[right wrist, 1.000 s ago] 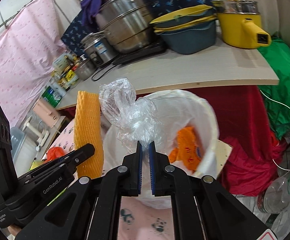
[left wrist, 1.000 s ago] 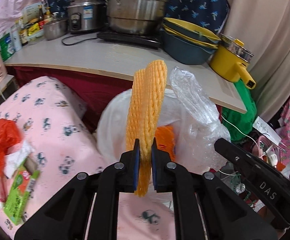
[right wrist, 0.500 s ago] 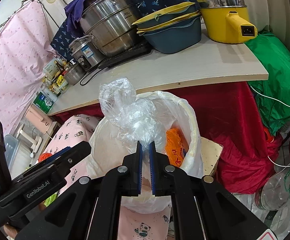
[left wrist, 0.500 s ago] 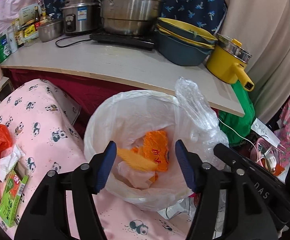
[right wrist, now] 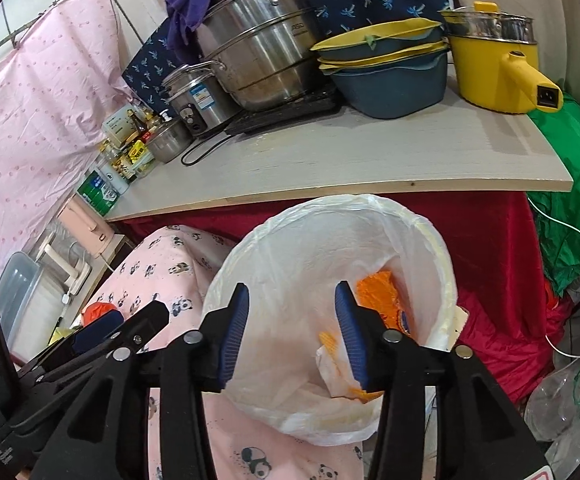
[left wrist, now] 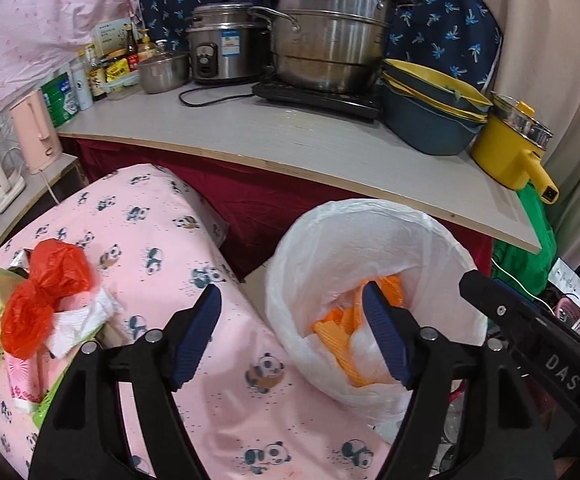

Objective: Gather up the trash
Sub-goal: 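Carry the mesh sleeve and clear bag over the white bin and open both grippers, then move both open grippers back over the trash on the table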

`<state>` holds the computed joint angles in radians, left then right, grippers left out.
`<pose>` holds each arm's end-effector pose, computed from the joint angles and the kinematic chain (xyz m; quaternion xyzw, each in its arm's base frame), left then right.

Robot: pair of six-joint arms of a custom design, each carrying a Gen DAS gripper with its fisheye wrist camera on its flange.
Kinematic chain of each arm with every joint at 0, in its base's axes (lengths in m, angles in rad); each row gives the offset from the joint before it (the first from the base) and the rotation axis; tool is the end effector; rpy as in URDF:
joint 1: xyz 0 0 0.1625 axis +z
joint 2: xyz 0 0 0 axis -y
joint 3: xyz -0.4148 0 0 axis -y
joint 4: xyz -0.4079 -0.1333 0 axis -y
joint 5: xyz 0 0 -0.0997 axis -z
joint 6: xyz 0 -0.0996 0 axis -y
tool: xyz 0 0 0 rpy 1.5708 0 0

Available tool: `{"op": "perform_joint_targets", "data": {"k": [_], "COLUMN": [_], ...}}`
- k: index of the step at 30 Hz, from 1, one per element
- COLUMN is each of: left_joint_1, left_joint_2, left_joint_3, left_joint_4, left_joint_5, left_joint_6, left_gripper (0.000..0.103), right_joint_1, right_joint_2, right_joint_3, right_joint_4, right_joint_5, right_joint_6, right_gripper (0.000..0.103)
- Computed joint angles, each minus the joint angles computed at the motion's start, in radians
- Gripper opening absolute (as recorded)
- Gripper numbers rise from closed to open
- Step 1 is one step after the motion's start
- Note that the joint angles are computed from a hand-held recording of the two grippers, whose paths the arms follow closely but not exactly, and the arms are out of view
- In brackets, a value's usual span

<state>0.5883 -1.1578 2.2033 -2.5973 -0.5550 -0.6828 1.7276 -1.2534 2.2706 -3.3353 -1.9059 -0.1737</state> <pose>-0.2698 -0.4420 0.1352 0.1350 0.8632 -0.3542 0.3334 0.1744 -0.4594 0.2084 0.0910 -0.9155 0.3586 0.1583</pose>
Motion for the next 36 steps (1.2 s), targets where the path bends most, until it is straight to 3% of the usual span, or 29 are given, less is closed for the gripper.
{"op": "perform_joint_targets", "data": {"k": [3, 11, 22, 36], "left_joint_1": [-0.005, -0.021, -0.059, -0.083], "left_joint_2": [-0.031, -0.174, -0.451, -0.813], "left_joint_3": [0.015, 0.065, 0.110, 0.103], "left_joint_4": [0.042, 0.310, 0.878, 1.612], "left_joint_5": [0.018, 0.068, 0.101, 0.055], "left_joint_6": [-0.041, -0.275, -0.705, -1.208], "left_gripper": [0.075, 0.086, 0.088, 0.089], "right_joint_1": [0.023, 0.098, 0.228, 0.394], "right_joint_2": [0.006, 0.028, 0.111, 0.307], "right_joint_3": [0.003, 0.004, -0.021, -0.122], "right_joint_4": [-0.003, 0.001, 0.044, 0.135], "right_joint_5": [-0.008, -0.027, -0.028, -0.014], "right_joint_6": [0.008, 0.020, 0.039, 0.074], "right_gripper": [0.059, 0.068, 0.070, 0.071]}}
